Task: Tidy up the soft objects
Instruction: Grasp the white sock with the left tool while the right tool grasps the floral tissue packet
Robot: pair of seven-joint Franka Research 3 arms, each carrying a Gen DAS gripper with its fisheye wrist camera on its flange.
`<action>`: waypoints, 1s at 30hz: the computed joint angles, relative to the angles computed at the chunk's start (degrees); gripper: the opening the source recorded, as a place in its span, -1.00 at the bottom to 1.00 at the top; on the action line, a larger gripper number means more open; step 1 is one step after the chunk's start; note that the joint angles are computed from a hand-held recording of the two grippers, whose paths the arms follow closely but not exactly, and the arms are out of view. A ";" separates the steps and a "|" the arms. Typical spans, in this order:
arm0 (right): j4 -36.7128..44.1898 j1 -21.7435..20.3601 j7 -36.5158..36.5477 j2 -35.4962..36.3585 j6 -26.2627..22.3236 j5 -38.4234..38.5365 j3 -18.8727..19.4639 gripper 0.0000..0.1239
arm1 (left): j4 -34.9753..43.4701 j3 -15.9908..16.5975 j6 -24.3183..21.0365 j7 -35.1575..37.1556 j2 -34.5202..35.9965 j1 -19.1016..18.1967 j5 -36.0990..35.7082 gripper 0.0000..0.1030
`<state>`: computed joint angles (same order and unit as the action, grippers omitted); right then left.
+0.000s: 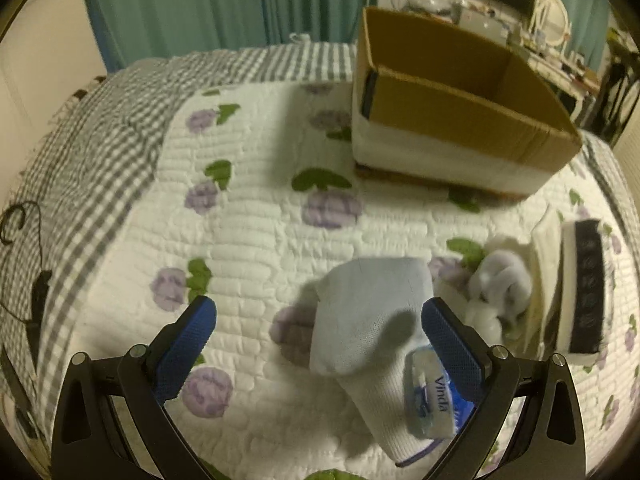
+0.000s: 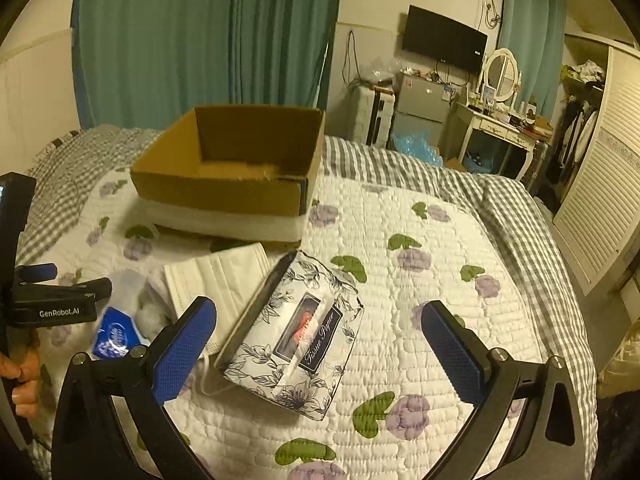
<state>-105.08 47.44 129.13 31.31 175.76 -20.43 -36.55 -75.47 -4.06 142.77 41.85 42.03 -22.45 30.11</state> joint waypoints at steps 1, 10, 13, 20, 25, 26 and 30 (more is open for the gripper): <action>0.68 -0.45 -0.39 0.50 -0.67 0.19 0.52 0.66 | 0.34 -0.31 -0.23 0.67 0.39 0.08 -0.20 1.00; 5.67 -8.97 -3.13 3.20 -7.03 0.47 10.14 0.66 | 8.58 -4.11 -4.94 8.77 7.65 1.92 -7.56 1.00; 6.31 -12.00 -4.29 3.52 -7.89 0.85 13.61 0.66 | 9.29 -4.05 -5.51 8.75 8.96 2.31 -10.67 1.00; 7.00 -14.77 -5.20 3.77 -8.98 0.99 16.80 0.66 | 2.38 -3.90 0.96 9.55 4.83 2.84 -11.16 0.29; 5.62 -18.70 -8.51 3.07 -7.67 4.75 21.36 0.66 | -0.73 -5.32 3.07 12.49 2.44 3.92 -12.61 0.04; 5.51 -18.82 -9.18 3.10 -7.66 5.31 21.59 0.66 | -1.94 -5.42 3.84 12.67 1.61 4.14 -12.83 0.03; 4.19 -21.72 -13.82 2.44 -6.80 9.79 25.50 0.24 | -3.61 -4.17 5.30 11.85 0.47 3.14 -11.62 0.00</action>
<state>-100.89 25.73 115.31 33.75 168.96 -10.64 -11.06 -79.08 -8.23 148.07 53.70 42.49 -19.30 18.49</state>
